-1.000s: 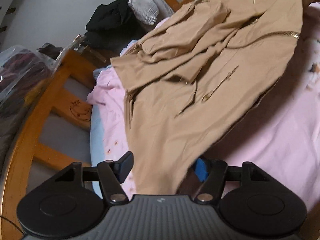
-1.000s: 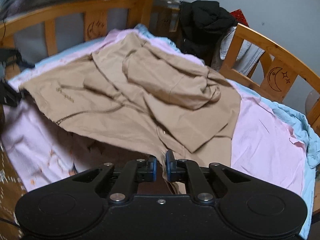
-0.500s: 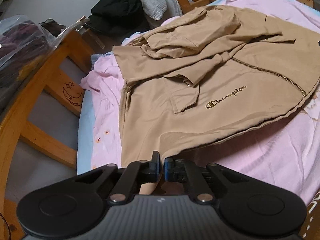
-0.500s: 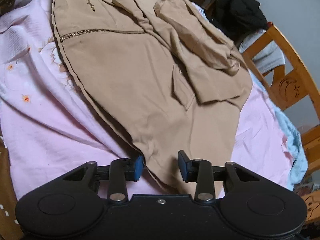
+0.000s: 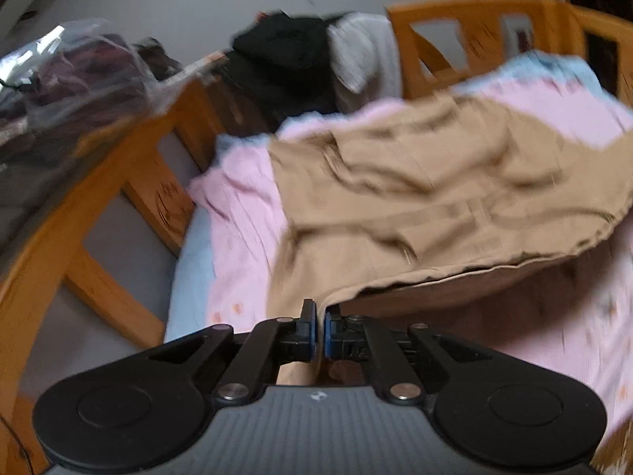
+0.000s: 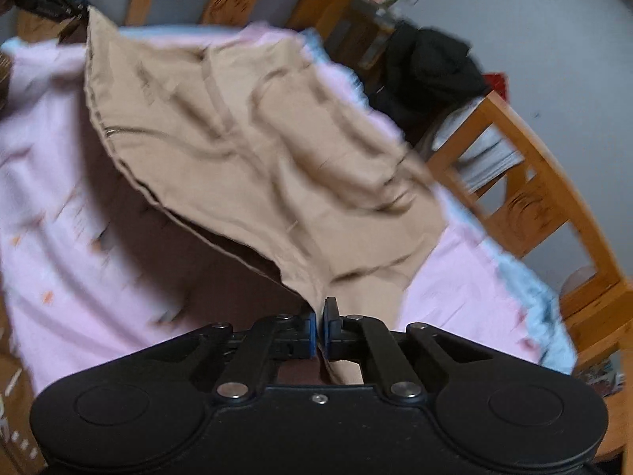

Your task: Fold large clothes

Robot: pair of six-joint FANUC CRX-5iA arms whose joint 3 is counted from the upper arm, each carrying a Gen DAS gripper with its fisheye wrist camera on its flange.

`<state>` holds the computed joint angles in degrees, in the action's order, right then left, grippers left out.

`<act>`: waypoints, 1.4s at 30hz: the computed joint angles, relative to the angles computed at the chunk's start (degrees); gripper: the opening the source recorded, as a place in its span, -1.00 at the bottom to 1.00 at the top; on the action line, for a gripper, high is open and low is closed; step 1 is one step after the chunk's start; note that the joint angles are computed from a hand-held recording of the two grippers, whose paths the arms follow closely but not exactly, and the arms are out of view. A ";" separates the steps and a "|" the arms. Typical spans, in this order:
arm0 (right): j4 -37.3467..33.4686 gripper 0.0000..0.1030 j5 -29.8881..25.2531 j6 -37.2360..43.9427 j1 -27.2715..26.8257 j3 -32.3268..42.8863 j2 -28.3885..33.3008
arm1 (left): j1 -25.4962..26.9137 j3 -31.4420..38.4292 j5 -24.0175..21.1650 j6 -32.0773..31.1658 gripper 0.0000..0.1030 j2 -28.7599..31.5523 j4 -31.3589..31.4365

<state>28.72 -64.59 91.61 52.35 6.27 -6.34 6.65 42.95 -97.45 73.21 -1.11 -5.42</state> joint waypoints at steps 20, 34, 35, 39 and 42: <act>1.91 -0.88 6.52 0.49 -13.95 31.97 35.32 | -3.67 37.92 -6.63 17.65 -0.91 38.83 -13.12; -6.28 0.59 21.84 -33.45 -21.12 20.49 25.63 | 5.36 2.79 18.70 27.78 0.75 20.26 1.81; -5.71 0.60 21.88 -35.26 -21.34 18.98 24.50 | 6.57 0.68 19.47 27.87 0.75 18.82 3.18; -5.92 0.60 18.12 -39.94 -21.54 15.07 21.67 | 8.49 -5.57 19.42 29.53 0.75 14.61 3.16; -6.43 0.45 15.18 -40.74 -20.80 13.85 21.43 | 6.79 -5.45 15.35 29.19 0.73 14.90 -1.71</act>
<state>22.29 -49.42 50.87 31.55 20.12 15.09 13.45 37.50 -82.09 102.40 13.79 -7.13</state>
